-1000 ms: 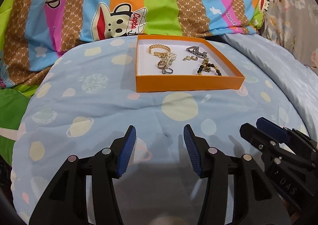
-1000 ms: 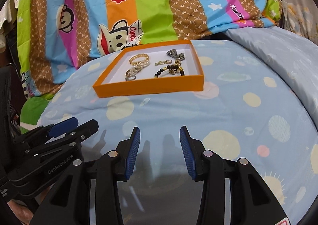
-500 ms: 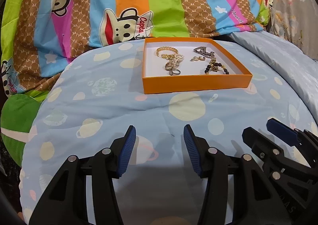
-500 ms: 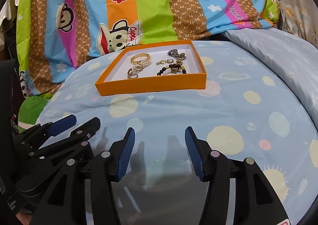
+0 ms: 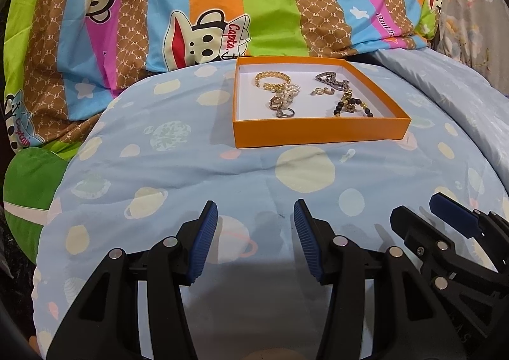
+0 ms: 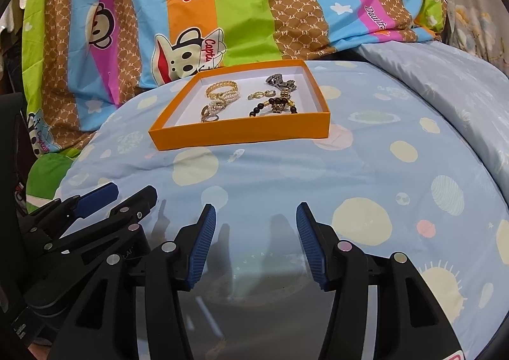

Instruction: Organize jewelry

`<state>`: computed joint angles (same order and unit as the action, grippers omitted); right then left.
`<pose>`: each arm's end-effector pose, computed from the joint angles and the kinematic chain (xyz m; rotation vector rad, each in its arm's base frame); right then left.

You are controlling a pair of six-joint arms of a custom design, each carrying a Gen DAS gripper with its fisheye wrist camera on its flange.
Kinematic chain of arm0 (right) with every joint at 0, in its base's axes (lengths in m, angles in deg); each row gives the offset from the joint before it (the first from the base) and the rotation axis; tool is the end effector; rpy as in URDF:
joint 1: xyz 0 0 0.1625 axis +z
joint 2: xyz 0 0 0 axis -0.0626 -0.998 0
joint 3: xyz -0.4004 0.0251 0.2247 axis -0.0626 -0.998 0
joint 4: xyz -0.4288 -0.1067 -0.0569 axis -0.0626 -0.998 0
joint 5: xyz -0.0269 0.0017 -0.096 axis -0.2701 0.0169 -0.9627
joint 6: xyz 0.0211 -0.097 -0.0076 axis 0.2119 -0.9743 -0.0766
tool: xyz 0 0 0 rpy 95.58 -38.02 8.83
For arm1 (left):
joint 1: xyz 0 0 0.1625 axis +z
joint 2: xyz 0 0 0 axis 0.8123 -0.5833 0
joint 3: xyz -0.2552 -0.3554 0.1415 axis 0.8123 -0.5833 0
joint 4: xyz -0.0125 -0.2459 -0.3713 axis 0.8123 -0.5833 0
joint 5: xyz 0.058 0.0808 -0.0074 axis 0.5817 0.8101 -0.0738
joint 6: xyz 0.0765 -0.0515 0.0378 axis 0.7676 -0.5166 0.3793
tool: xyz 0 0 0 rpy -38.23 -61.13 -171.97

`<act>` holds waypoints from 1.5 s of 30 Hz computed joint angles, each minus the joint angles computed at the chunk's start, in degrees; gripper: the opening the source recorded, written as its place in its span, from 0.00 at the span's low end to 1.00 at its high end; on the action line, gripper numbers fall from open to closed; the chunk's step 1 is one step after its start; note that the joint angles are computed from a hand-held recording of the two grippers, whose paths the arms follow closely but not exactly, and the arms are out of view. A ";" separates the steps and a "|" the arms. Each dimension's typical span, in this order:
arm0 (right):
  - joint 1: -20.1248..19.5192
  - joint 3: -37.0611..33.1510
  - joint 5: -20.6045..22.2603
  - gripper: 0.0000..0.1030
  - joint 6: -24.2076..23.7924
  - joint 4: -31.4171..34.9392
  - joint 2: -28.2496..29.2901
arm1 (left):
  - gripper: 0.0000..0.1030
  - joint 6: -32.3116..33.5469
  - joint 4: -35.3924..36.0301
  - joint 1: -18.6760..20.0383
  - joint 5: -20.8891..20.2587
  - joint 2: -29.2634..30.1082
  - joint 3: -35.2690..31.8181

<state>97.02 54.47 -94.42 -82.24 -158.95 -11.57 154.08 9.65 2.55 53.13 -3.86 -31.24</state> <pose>0.1428 -0.7470 0.1316 0.5321 -2.4609 0.8319 -0.2258 -0.7465 0.0547 0.2541 2.1485 -0.9117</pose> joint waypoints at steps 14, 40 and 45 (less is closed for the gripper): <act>0.59 -9.53 -5.31 0.51 -0.16 3.50 5.06 | 0.47 2.51 7.25 1.77 0.16 8.09 -16.79; 1.34 -9.42 -8.81 0.51 -2.31 -1.45 6.08 | 0.63 3.74 4.43 1.11 -4.84 8.22 -15.91; 1.50 -9.37 -9.13 0.51 -2.92 -2.52 6.29 | 0.64 3.83 3.70 1.06 -5.27 7.97 -15.40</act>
